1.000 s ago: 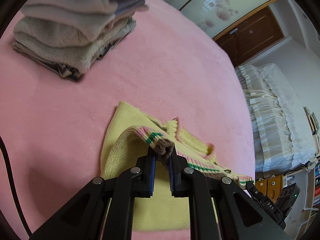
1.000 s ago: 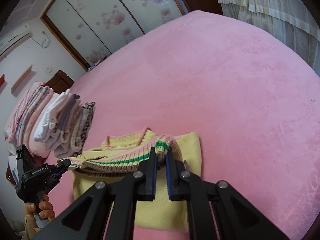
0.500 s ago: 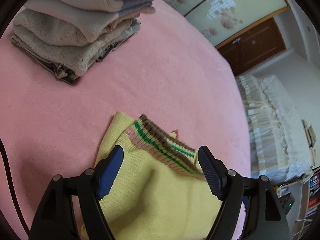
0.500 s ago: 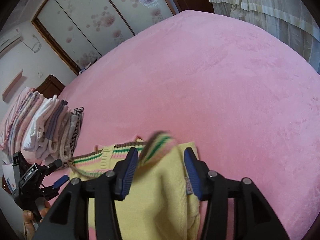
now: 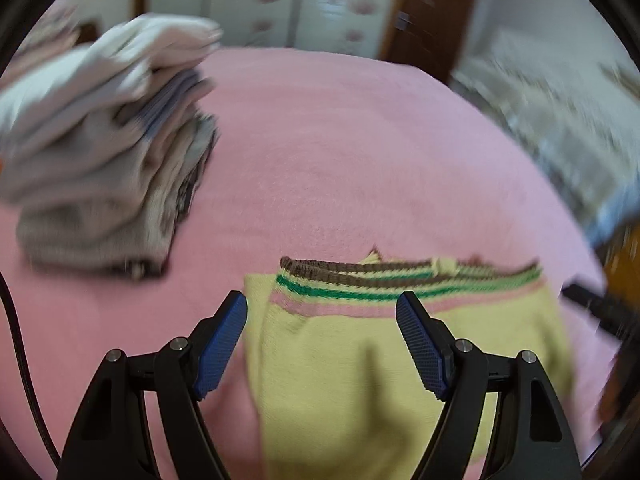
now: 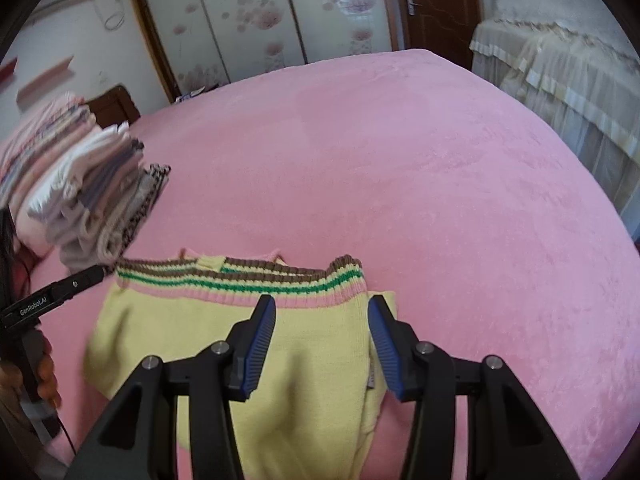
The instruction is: Fold small clothes
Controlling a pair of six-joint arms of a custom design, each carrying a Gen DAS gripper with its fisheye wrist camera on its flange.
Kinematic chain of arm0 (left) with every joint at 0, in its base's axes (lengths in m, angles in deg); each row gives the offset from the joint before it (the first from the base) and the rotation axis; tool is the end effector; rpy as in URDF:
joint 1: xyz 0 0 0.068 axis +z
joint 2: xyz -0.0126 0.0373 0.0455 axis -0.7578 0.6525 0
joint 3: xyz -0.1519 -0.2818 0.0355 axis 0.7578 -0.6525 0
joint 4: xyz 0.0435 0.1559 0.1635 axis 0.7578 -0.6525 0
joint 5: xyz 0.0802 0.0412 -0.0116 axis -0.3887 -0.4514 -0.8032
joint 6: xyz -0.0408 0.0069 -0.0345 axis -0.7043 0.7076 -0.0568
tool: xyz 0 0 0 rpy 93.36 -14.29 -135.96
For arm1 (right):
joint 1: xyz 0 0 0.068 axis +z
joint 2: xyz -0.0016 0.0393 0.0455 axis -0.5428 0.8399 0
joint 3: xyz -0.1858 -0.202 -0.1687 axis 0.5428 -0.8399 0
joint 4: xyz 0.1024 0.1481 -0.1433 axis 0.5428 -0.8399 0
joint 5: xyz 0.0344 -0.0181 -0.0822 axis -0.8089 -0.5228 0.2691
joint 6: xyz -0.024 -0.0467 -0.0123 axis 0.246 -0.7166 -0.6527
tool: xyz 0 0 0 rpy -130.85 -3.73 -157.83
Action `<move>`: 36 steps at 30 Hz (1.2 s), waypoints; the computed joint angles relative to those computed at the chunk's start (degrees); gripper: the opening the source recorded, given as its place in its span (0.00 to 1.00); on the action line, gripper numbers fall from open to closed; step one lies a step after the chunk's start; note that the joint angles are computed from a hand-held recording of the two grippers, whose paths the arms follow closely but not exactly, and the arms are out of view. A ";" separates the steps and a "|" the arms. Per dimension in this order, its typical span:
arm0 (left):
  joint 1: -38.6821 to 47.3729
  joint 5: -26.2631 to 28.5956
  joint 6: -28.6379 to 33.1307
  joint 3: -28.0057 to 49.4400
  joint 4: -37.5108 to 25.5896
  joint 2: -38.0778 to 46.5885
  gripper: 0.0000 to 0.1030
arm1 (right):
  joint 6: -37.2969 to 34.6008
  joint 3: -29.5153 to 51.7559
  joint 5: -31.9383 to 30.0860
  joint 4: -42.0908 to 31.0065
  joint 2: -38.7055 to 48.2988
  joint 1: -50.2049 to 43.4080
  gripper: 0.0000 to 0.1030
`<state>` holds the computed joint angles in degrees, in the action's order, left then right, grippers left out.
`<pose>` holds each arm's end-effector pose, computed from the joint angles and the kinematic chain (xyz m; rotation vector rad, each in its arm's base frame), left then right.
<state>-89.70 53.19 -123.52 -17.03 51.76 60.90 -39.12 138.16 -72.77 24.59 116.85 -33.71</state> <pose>0.1166 -0.0750 0.2021 -0.4850 2.3842 0.0174 0.2503 0.0116 0.2620 -0.6374 2.4299 0.4118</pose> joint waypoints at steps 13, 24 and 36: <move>23.79 16.68 33.14 -7.25 21.36 5.89 0.59 | -5.57 3.50 7.31 6.51 11.16 4.96 0.38; 17.47 9.85 34.19 -4.38 21.98 11.74 0.12 | -4.14 3.22 6.55 7.31 12.97 5.54 0.08; 25.54 13.78 26.25 -3.32 21.08 12.99 0.11 | 4.88 7.24 -1.03 3.82 16.50 0.08 0.08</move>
<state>-64.16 66.96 -97.27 -20.35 72.84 73.89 -34.24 145.40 -73.80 28.41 133.35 -33.63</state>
